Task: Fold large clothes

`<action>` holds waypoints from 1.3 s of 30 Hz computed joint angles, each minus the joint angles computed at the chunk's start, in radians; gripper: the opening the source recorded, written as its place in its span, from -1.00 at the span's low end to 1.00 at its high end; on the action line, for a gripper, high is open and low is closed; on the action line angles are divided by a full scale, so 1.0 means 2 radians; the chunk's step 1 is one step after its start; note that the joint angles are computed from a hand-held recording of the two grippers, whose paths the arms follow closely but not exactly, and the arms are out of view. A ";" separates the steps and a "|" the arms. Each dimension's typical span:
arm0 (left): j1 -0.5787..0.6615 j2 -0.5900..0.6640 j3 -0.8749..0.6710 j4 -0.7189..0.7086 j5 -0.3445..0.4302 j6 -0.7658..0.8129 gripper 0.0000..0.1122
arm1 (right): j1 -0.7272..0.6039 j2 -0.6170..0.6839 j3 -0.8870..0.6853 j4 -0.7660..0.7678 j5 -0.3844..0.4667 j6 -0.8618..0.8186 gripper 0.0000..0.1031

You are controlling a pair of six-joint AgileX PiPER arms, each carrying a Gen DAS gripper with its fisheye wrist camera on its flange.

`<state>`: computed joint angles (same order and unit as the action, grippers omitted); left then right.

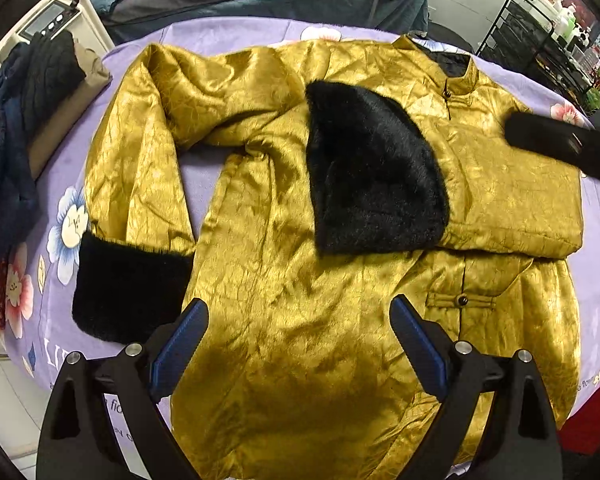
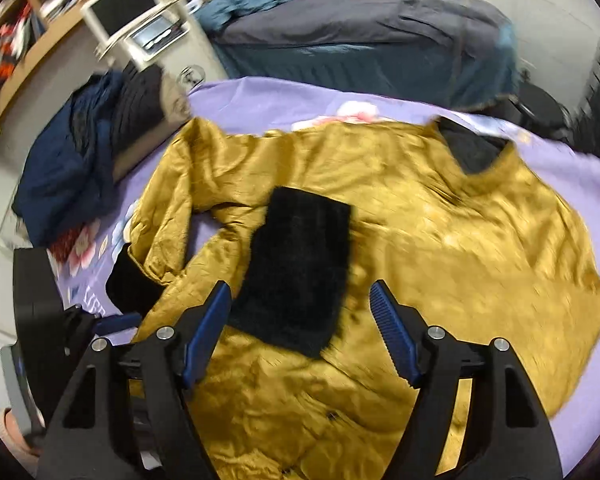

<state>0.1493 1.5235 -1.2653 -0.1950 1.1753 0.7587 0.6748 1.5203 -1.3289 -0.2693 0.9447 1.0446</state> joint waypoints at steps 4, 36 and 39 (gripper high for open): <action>-0.012 0.001 -0.004 0.002 -0.004 -0.003 0.60 | -0.011 -0.081 0.104 -0.023 0.004 0.086 0.41; -0.180 0.234 -0.131 0.080 -0.002 -0.231 0.75 | -0.139 0.028 0.192 0.064 0.022 -0.016 0.75; -0.201 0.231 -0.127 0.109 -0.015 -0.233 0.75 | -0.139 0.050 0.180 0.064 0.020 -0.017 0.89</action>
<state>-0.2529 1.9852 -1.5184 0.0234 1.1457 0.2919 0.3974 1.6198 -0.9689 -0.1421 0.9842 1.0099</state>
